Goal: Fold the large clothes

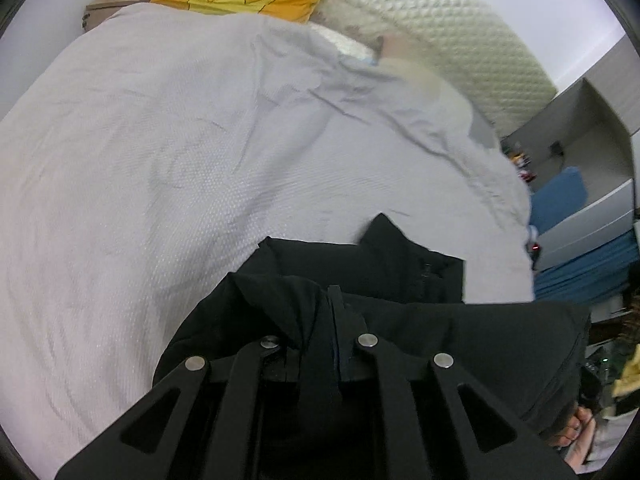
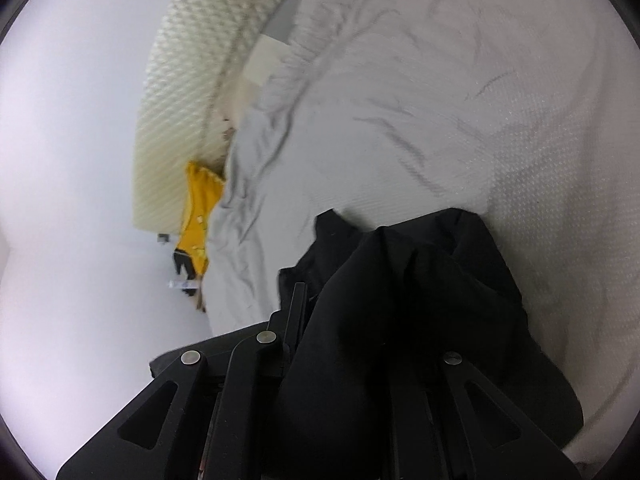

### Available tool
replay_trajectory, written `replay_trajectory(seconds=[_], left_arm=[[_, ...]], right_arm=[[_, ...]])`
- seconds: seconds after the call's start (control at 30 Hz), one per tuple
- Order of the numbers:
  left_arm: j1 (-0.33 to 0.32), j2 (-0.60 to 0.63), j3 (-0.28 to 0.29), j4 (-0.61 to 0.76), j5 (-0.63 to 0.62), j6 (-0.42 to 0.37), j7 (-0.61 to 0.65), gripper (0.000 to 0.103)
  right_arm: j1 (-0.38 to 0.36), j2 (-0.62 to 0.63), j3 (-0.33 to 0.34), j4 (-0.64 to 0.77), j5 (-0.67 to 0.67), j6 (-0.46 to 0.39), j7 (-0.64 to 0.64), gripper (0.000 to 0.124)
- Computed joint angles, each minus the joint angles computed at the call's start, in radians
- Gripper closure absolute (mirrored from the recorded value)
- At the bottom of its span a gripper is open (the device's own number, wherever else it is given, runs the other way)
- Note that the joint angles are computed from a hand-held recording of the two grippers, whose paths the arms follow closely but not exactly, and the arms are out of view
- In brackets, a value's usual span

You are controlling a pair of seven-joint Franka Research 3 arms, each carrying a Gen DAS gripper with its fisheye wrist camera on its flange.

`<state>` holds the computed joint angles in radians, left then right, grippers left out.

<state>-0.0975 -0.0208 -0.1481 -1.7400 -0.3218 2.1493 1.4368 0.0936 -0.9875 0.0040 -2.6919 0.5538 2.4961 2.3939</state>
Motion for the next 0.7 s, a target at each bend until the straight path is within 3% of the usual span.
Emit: replay_trajectory(seconds=[0.23, 0.43, 0.53, 0.6, 0.7], left_arm=[[0.006, 0.135, -0.023, 0.066, 0.001, 0.002, -0.029, 0.093], [0.035, 0.194, -0.040, 0.117, -0.066, -0.050, -0.055, 0.092], [0.057, 0.202, -0.043, 0.138, -0.108, -0.093, -0.039, 0.092], [0.073, 0.192, -0.042, 0.141, -0.141, -0.127, -0.018, 0.091], [0.101, 0.145, -0.031, 0.116, -0.215, -0.171, 0.025, 0.090]], right_arm=[[0.036, 0.122, -0.045, -0.015, 0.053, 0.076, -0.068, 0.113], [0.088, 0.163, -0.085, -0.037, 0.143, 0.147, -0.147, 0.107], [0.108, 0.141, -0.106, -0.047, 0.185, 0.154, -0.190, 0.097], [0.115, 0.117, -0.113, -0.051, 0.202, 0.153, -0.220, 0.077], [0.080, 0.057, -0.095, -0.053, 0.182, 0.113, -0.218, 0.067]])
